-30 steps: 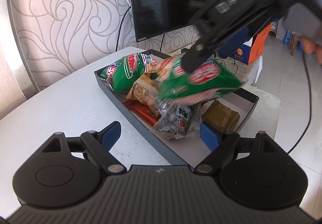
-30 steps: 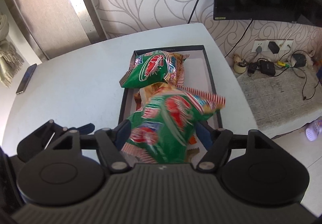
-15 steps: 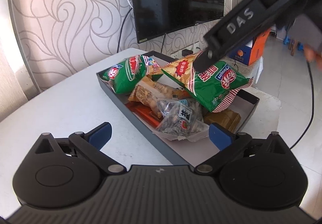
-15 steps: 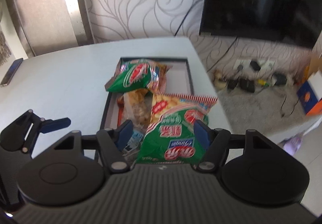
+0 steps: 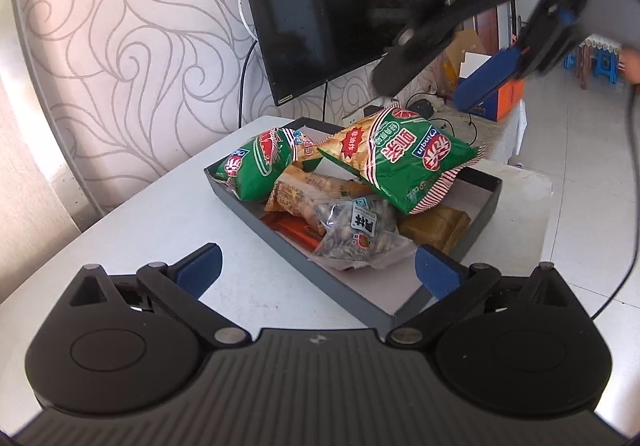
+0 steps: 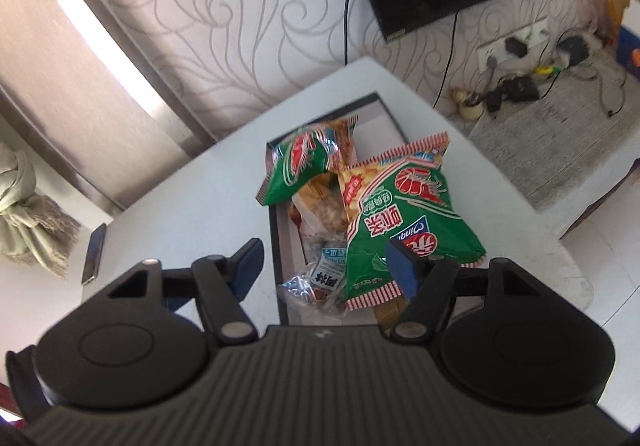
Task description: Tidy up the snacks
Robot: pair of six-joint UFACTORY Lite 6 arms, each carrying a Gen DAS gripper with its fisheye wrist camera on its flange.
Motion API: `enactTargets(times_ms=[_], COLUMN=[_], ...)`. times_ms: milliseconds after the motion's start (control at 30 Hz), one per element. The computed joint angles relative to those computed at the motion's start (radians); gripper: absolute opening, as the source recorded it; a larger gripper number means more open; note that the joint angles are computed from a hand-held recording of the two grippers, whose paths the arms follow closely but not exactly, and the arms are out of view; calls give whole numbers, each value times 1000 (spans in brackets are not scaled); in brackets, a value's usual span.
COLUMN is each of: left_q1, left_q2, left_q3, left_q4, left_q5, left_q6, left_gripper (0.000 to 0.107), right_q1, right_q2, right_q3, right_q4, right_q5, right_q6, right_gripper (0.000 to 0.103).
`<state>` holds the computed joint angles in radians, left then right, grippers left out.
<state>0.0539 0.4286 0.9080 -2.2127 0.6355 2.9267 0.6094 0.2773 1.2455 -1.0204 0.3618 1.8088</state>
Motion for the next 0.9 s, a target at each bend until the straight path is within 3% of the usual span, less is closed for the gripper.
enactTargets(times_ms=[200,267,333,500,700,900], left_q1=[76,101,121,131,133,-4], left_q2=[-111,-155,-217,-402,-635,-906], left_q3=[-78,-114,-172,-307,-454,-592], left_q4=[175,225,251,251,170,10], left_q5=[58,93,130,97,-15,-235], left_q6=[-149,-197,-209,-273,-308,-362], left_gripper=[103,103,103,103,103,103], right_q1=[318,401,466,552,566,554], right_q2=[-64,-59,-69,-76,-134,-290], right_q3=[-18,-20,-47,-88,-170,-323], right_q4=[73,146,202,306,267,261], right_q5=[512,630,689,730,662,603], right_q6=[83,93,120,121,76,-31], right_gripper=[76,83,84,84,85,85])
